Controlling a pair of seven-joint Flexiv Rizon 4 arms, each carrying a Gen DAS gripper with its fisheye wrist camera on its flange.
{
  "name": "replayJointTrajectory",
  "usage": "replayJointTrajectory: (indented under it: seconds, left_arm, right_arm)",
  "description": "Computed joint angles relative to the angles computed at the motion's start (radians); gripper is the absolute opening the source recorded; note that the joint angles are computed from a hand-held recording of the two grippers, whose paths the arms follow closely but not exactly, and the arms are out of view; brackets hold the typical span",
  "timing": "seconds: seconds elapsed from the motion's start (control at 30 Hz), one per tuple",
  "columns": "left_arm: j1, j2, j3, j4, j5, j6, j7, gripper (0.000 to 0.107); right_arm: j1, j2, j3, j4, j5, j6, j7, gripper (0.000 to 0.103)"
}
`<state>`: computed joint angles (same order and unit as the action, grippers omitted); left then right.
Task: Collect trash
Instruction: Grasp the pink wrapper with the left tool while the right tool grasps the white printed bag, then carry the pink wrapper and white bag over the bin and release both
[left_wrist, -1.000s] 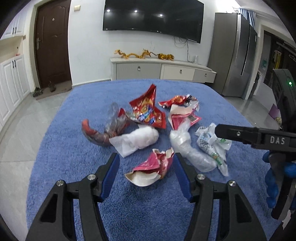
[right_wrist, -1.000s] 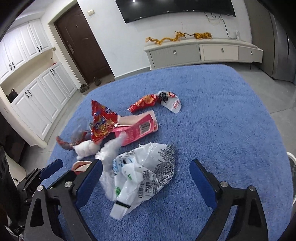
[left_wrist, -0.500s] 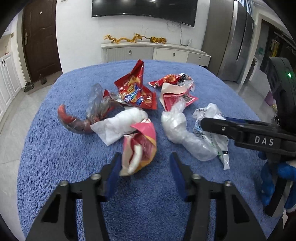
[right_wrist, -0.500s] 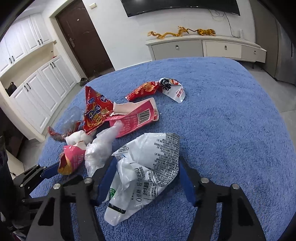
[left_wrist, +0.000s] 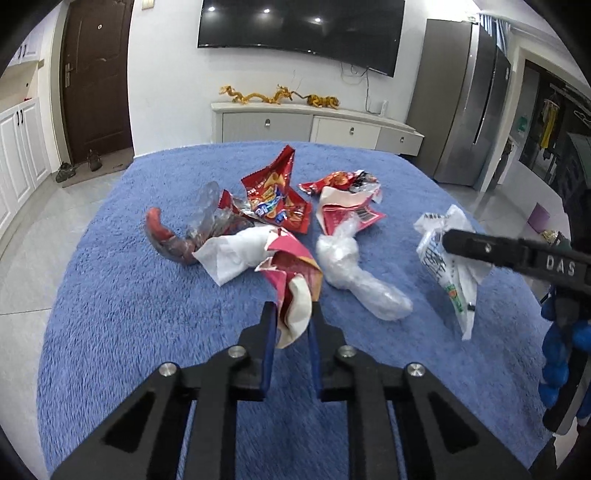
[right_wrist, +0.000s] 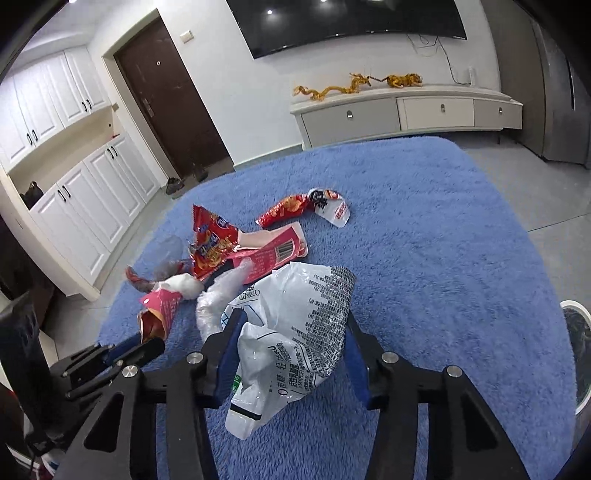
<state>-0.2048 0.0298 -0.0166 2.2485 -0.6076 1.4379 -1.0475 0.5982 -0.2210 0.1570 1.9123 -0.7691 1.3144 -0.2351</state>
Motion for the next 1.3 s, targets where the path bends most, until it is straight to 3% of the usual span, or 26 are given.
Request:
replayJointTrajectory:
  seconds: [0.17,0.37,0.67,0.97,1.13,1.3]
  left_arm:
    - [-0.020,0.053,0.007,0.040,0.023,0.018,-0.022,0.014]
    - [-0.051,0.097,0.008,0.038,0.081,0.040,-0.073,0.014]
    - [-0.097,0.055,-0.043,-0.078,0.173,-0.001,-0.129,0.014]
    - [-0.153,-0.141,-0.148,-0.340,0.273,-0.100,-0.162,0.014]
    - [-0.213,-0.308,-0.182,-0.565,0.386,-0.206,-0.195,0.014]
    - [-0.303,-0.503,-0.176,-0.846,0.476,-0.366,-0.224,0.014]
  right_arm:
    - [-0.004,0.030,0.000,0.014,-0.020,0.019,0.022,0.045]
    - [-0.031,0.088,-0.011,0.062,-0.133,0.056,0.131,0.045]
    - [-0.208,0.233,-0.001,0.188,-0.379,0.116,0.391,0.045]
    - [-0.446,0.416,0.035,0.368,-0.387,0.083,0.459,0.045]
    - [-0.583,0.495,0.032,0.485,-0.338,0.070,0.462,0.045]
    - [-0.674,0.495,0.024,0.537,-0.282,0.050,0.392,0.045]
